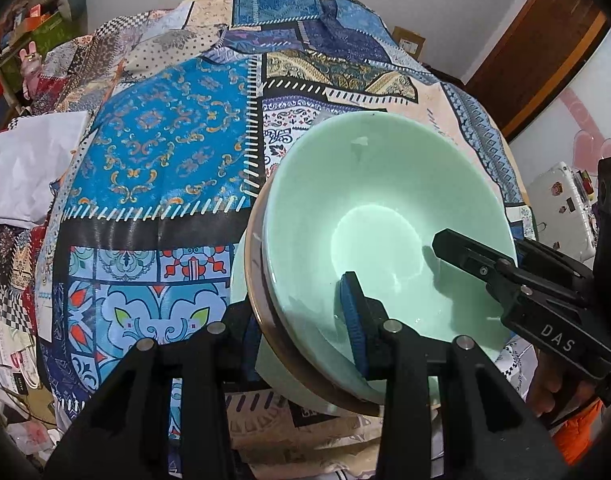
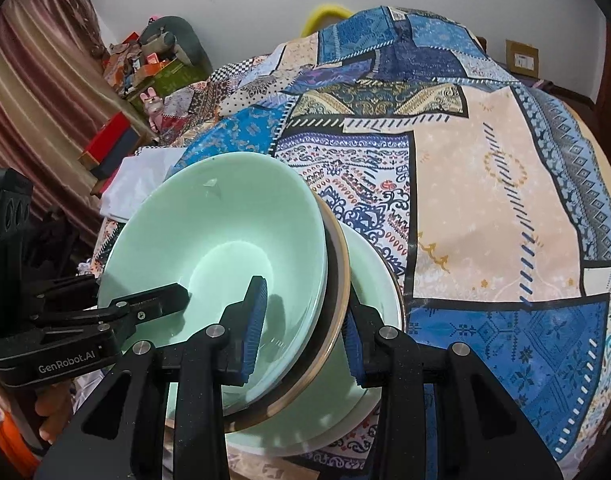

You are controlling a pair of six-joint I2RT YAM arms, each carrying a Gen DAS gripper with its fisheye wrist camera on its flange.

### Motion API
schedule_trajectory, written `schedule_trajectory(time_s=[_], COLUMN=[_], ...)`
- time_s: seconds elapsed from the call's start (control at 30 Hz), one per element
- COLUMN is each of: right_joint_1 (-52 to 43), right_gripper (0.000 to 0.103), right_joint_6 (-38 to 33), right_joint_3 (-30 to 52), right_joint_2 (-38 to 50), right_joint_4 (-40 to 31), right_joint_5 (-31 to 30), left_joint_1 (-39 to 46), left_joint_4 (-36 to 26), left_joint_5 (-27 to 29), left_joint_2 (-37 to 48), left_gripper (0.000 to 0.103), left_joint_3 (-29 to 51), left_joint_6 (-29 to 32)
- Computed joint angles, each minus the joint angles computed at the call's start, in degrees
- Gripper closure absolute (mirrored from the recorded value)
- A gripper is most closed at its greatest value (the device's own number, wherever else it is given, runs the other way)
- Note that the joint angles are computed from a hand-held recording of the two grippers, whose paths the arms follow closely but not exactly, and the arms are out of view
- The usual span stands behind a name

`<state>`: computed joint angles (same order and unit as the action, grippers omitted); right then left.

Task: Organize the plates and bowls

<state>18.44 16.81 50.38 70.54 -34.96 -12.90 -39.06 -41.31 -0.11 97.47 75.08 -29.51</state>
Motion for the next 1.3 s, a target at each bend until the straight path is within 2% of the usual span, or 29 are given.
schedule_trajectory(time_s=[0.3, 0.47, 0.63, 0.8, 1.0, 1.17, 1.3], right_joint_1=[-1.3, -1.0, -0.3, 0.0, 3.8, 9.2, 14.2], right_gripper=[0.071, 0.07, 0.068, 0.068, 0.068, 0.068, 0.068], right_joint_6=[-0.7, -1.5, -1.9, -2.5, -1.5, -0.1, 0.6], right_joint_3=[-1.9, -1.2, -0.9, 0.3, 4.5, 8.8, 11.7], right_joint_2=[0.8, 0.5, -3.5, -9.6, -16.5, -21.4, -24.3], right_joint_4=[2.0, 1.1, -0.9, -4.4, -8.2, -10.4, -11.1], right_joint_5=[-2.2, -1.3, 1.6, 3.3, 7.7, 13.0, 18.5], left_joint_1=[0.4, 0.5, 0.6, 0.1, -2.0, -7.6, -12.7], left_joint_4=[0.4, 0.4, 0.2, -0.8, -2.9, -4.5, -5.1], left_joint_5=[1.3, 1.3, 1.2, -0.7, -5.5, -13.8, -21.0], left_joint_2=[2.5, 2.9, 2.0, -2.9, -11.3, -18.7, -23.4], left_gripper=[0.066, 0.066, 0.066, 0.066, 0.066, 0.066, 0.061], left_joint_3=[-0.1, 0.1, -0.2, -2.0, -2.1, 0.0, 1.8], left_joint_6=[0.3, 0.5, 0.0, 0.0, -1.0, -1.2, -1.5])
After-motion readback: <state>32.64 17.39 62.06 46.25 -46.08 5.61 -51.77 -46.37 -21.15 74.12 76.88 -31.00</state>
